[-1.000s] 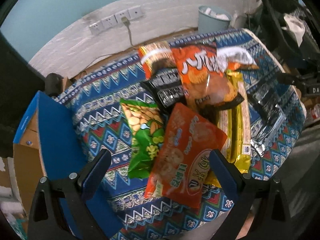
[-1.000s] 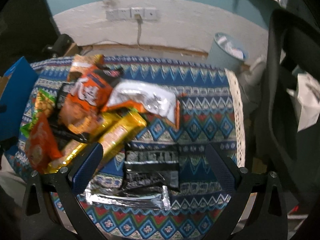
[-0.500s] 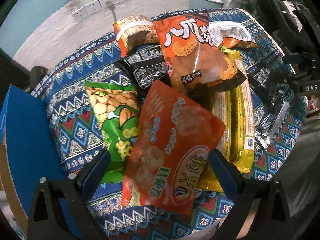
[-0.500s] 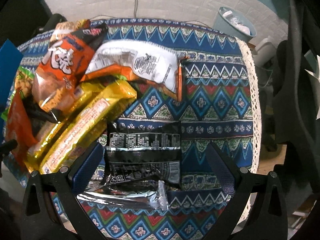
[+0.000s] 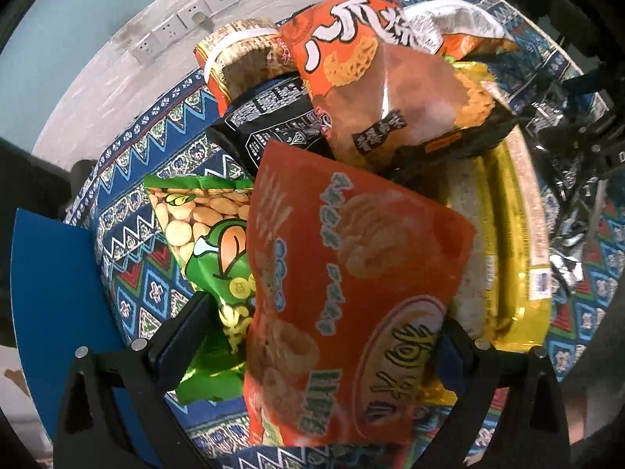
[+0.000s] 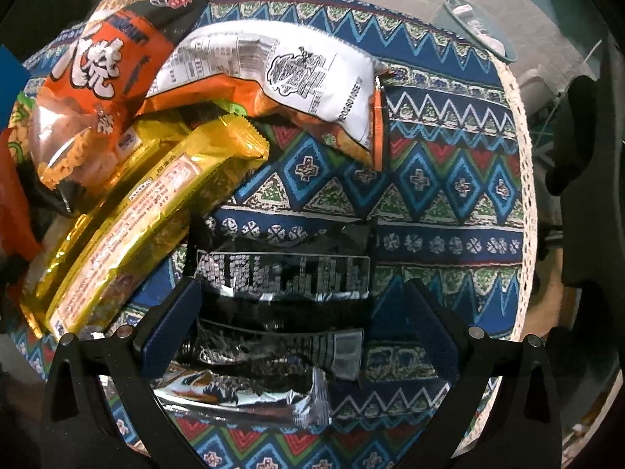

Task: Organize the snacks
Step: 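Grasp the red-orange chip bag with the left tool while the right tool grasps a black packet, then lift the red-orange bag with the left tool while the right tool lifts the black packet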

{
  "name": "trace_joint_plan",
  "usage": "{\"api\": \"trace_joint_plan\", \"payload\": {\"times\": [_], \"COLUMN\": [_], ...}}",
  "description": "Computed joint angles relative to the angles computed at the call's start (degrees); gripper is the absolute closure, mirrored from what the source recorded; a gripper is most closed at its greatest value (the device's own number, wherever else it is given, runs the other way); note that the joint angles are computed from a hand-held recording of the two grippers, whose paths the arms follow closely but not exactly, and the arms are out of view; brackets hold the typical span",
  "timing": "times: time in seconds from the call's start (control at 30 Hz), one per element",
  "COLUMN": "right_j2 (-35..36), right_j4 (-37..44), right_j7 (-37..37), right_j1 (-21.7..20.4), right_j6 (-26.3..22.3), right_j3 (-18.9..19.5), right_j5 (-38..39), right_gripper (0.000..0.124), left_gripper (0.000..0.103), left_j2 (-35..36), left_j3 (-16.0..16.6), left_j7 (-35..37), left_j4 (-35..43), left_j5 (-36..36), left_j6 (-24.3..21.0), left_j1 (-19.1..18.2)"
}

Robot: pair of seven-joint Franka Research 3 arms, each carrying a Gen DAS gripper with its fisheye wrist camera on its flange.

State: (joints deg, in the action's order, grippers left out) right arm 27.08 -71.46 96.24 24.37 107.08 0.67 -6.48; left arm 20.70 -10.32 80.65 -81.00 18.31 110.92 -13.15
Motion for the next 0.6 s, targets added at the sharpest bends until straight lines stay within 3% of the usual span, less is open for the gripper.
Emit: {"api": "trace_joint_plan", "payload": {"times": [0.17,0.23,0.4,0.6], "right_j2": [1.47,2.6,3.68,4.16], "right_j4": [1.22,2.11,2.08,3.82], "right_j7": [0.91,0.56,-1.74,-2.08], "right_j1": [0.07,0.28,1.16,0.78], "right_j6": [-1.15,-1.83,-2.48,-2.06], "right_j3": [0.12,0.14,0.45,0.55], "right_j5": [0.82,0.74,0.53,2.71], "right_gripper": [0.024,0.024,0.025,0.078], "left_gripper": [0.003,0.009,0.035,0.053], "left_j2": [-0.61,-1.72,-2.98,-4.47], "left_j3": [0.23,0.36,0.88,0.58], "left_j7": [0.39,0.08,-1.13,-1.42], "left_j4": [-1.57,-3.18,-4.69,-5.26], "left_j5": [-0.28,0.43,4.35,0.87], "left_j6": [2.25,3.12,3.95,4.8], "left_j1": [0.87,0.87,0.38,2.17]}}
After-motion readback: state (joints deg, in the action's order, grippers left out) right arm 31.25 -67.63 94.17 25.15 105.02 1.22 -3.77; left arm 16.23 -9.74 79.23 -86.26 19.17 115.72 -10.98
